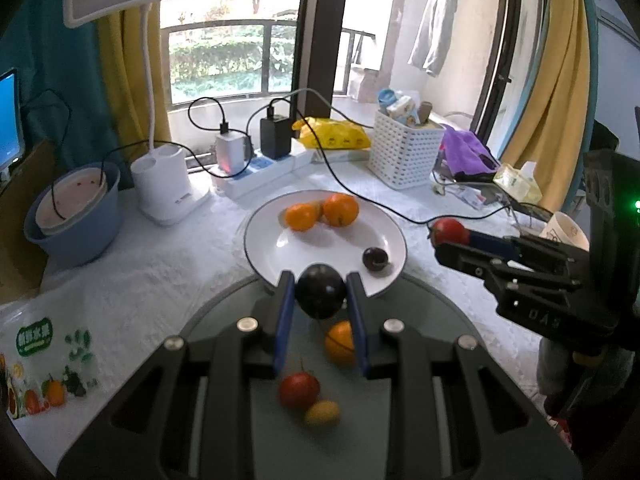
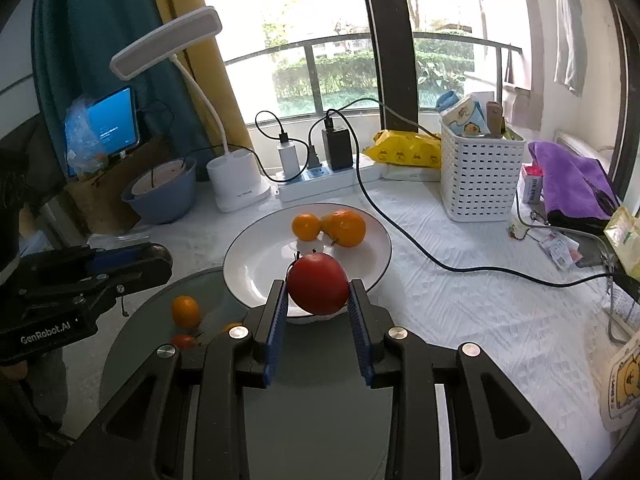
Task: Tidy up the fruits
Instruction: 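Lift the tomato with the right tool while the left tool carries the plum over the bowl, then lower the tomato and plum into the white bowl and open both tools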
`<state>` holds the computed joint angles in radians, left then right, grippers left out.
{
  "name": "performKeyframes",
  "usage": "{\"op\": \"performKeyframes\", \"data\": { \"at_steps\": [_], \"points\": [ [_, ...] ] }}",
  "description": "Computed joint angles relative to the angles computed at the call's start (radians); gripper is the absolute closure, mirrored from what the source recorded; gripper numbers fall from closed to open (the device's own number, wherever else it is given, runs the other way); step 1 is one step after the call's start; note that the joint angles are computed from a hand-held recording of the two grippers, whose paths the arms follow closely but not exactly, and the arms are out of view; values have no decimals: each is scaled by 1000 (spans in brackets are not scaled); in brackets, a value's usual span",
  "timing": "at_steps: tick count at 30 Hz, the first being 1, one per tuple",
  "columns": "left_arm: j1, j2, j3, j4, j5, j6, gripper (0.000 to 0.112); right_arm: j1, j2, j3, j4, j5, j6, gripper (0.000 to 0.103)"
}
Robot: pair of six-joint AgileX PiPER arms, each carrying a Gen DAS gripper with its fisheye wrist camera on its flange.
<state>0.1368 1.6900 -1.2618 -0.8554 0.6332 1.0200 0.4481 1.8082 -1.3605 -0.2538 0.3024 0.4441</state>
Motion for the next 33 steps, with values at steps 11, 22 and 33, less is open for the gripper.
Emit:
{"op": "performKeyframes", "data": {
  "at_steps": [11, 22, 33],
  "points": [
    [-14, 120, -130, 17, 19, -22, 85, -27, 81, -104, 35, 37, -44, 70],
    [-10, 286, -297, 27, 43, -78, 85, -41, 200, -271, 42, 118, -71, 70],
    [-28, 399, -431, 94, 85, -152, 85, -70, 333, -446, 121, 200, -143, 70]
  ]
}}
